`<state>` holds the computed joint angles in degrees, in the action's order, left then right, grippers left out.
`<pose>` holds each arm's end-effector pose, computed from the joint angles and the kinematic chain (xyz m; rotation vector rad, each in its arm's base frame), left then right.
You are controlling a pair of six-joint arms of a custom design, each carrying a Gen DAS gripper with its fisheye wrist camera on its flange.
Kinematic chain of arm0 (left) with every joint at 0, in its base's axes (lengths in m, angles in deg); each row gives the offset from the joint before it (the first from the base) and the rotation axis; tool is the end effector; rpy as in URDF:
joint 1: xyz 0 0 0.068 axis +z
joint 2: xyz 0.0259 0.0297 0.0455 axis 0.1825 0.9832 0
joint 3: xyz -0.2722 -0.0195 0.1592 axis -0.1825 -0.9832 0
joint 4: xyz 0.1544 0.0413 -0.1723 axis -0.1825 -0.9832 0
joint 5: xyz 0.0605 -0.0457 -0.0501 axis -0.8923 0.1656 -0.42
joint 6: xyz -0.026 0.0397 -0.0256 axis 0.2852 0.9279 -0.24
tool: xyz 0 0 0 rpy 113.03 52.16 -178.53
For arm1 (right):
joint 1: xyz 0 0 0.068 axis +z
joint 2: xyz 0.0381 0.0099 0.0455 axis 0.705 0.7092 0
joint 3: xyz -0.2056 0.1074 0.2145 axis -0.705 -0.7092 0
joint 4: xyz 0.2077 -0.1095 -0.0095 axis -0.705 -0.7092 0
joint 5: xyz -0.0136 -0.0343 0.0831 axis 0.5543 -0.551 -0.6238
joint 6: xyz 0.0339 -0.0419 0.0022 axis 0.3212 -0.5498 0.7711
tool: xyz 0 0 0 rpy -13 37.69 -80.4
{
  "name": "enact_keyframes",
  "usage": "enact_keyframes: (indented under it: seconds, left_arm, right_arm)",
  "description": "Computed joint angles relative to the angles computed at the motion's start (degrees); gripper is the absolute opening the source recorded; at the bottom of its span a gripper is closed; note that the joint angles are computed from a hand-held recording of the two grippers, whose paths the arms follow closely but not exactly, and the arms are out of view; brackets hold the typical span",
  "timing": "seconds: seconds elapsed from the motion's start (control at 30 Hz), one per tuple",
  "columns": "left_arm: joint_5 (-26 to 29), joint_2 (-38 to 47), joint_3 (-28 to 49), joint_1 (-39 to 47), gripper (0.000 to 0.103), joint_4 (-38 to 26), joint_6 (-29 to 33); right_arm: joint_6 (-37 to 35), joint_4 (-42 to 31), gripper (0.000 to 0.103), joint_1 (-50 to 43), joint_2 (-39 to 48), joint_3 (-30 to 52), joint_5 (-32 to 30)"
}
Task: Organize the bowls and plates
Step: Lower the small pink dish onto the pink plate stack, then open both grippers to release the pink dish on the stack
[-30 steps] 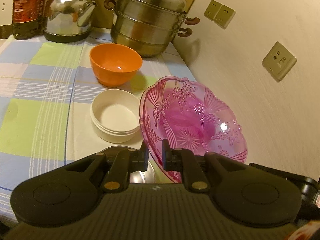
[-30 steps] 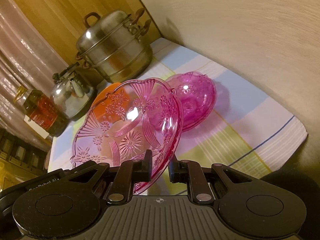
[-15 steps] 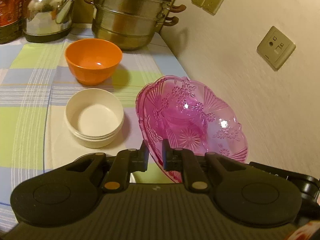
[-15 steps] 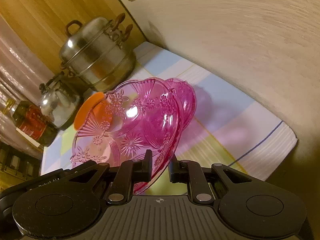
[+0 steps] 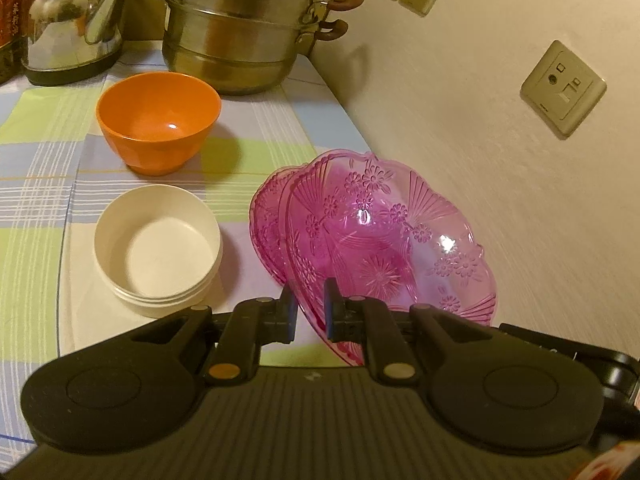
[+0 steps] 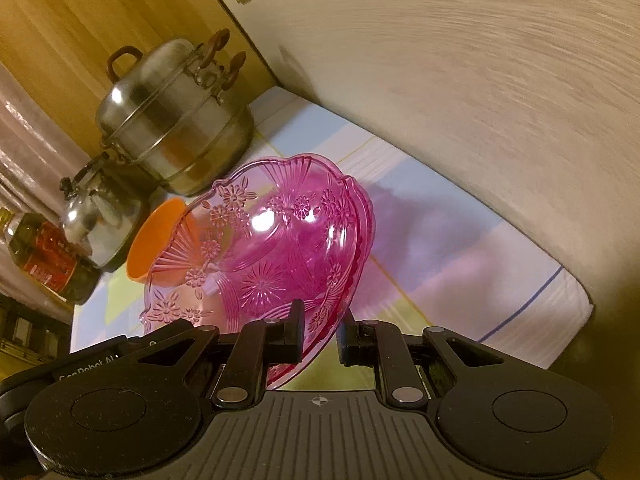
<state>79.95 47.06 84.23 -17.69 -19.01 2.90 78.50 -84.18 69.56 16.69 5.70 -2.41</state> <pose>0.2190 -0.1213 0.2851 0.0941 2.4578 -0.5417 0.1535 0.0659 0.2548 0.5961 2.3095 0.5072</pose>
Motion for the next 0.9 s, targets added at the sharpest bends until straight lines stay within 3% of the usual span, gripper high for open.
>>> enact_keyframes:
  seconds: [0.47,0.9]
  left_arm:
    - [1.85,9.78,3.37,1.93,0.013,3.51,-0.38]
    - [3.49,17.07,6.81,3.51,0.013,4.8,-2.27]
  right_arm:
    - [-9.61,7.46,0.016,-9.0,11.28,1.53,-6.49]
    - [-14.13,12.16,0.016,-14.16,21.7,4.66,-10.96]
